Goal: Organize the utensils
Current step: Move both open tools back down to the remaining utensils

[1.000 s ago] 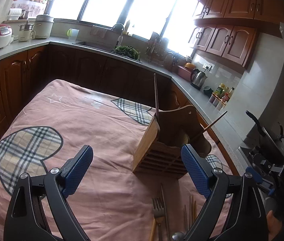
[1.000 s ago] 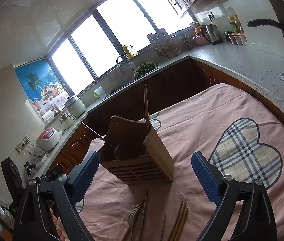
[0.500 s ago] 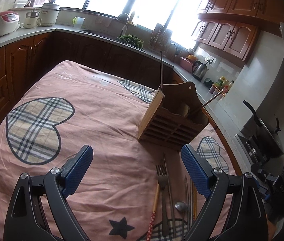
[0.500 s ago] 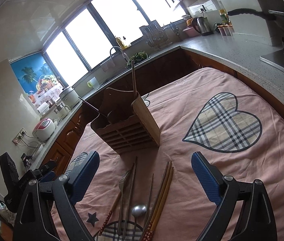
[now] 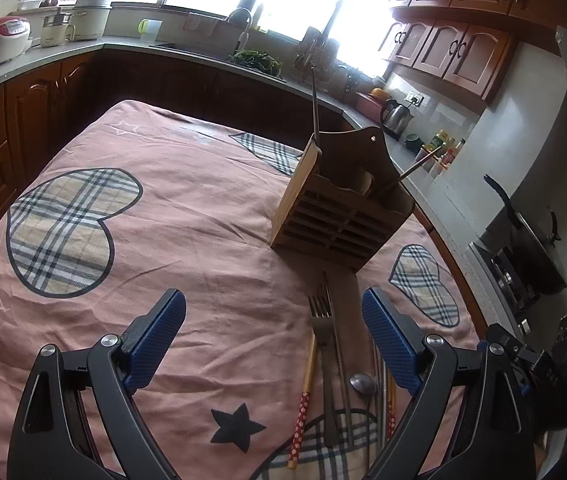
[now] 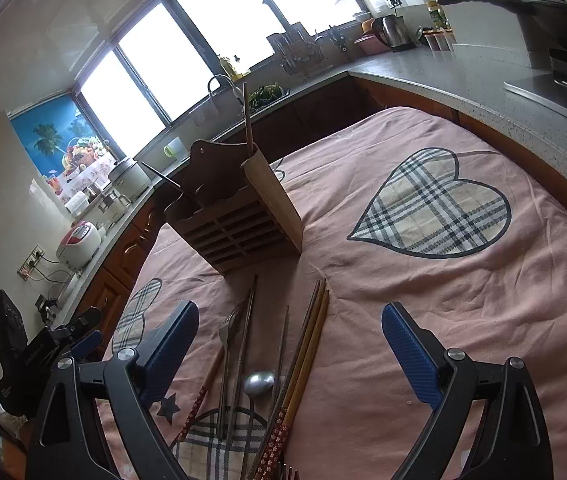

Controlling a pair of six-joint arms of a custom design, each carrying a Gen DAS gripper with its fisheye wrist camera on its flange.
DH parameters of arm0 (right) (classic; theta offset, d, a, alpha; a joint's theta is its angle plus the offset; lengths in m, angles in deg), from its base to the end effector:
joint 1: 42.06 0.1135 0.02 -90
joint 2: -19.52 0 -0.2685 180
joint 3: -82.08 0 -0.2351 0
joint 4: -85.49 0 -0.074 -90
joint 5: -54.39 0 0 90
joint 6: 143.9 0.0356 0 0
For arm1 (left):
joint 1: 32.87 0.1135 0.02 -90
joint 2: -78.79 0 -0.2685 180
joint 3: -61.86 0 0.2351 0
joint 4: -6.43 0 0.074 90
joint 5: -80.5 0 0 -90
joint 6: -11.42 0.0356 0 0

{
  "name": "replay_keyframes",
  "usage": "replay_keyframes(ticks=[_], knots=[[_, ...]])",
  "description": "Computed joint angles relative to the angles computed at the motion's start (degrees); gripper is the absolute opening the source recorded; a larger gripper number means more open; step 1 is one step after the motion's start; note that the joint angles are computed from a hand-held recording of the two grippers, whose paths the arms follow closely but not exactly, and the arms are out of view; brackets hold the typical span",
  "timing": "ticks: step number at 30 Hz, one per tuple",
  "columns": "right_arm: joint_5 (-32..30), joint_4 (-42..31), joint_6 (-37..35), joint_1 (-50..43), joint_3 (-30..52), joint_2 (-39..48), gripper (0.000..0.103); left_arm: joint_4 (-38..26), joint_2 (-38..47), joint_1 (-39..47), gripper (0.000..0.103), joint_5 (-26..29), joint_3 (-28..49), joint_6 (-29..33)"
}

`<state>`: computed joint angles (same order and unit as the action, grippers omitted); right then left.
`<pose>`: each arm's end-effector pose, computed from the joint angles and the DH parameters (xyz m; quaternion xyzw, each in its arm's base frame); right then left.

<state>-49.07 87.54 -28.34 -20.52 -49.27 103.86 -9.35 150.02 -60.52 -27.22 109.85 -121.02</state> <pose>0.2527 0.1086 0.1834 -0.0246 0.8768 0.2821 0.3887 0.2118 -0.0987 0.2070 -0.1805 0.8759 -0.1303 0.4280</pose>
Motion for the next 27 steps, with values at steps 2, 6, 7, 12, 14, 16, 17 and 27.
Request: replay_keyframes(ticks=[2,6,7,12,14,16,17,27], knots=[[0.6,0.0,-0.2,0.5,0.2,0.5,0.094,0.2,1.4,0.1,0.092,0.5,0.4,0.2],[2.5,-1.0,-1.2,1.6,1.6,2.6,0.09,0.0,5.6,0.2,0.092,1.5,2.5,1.1],[2.9,-1.4,-1.6,1.8,2.1,3.3,0.086,-0.1,6.7,0.2,0.092,2.0,3.1,1.5],[4.0,-3.0,-2.6,2.3,5.1,8.0,0.064,-1.0,12.5,0.1,0.092,3.3,6.6,3.1],[4.6,-4.0,-3.1,2.5,6.5,9.8,0.055,-1.0,14.6,0.0,0.091,4.0,7.9,3.8],[4.8,-4.8,-3.6,2.6,8.0,11.9,0.05,-1.1,16.7,-0.1,0.088,4.8,9.4,4.5],[5.1,-5.2,-3.7,2.7,8.7,12.8,0.047,-1.3,17.7,-0.1,0.086,5.1,10.2,4.8],[4.6,-9.5,-4.7,3.1,16.7,21.3,0.027,-5.6,30.0,0.6,0.072,8.7,22.1,10.3]])
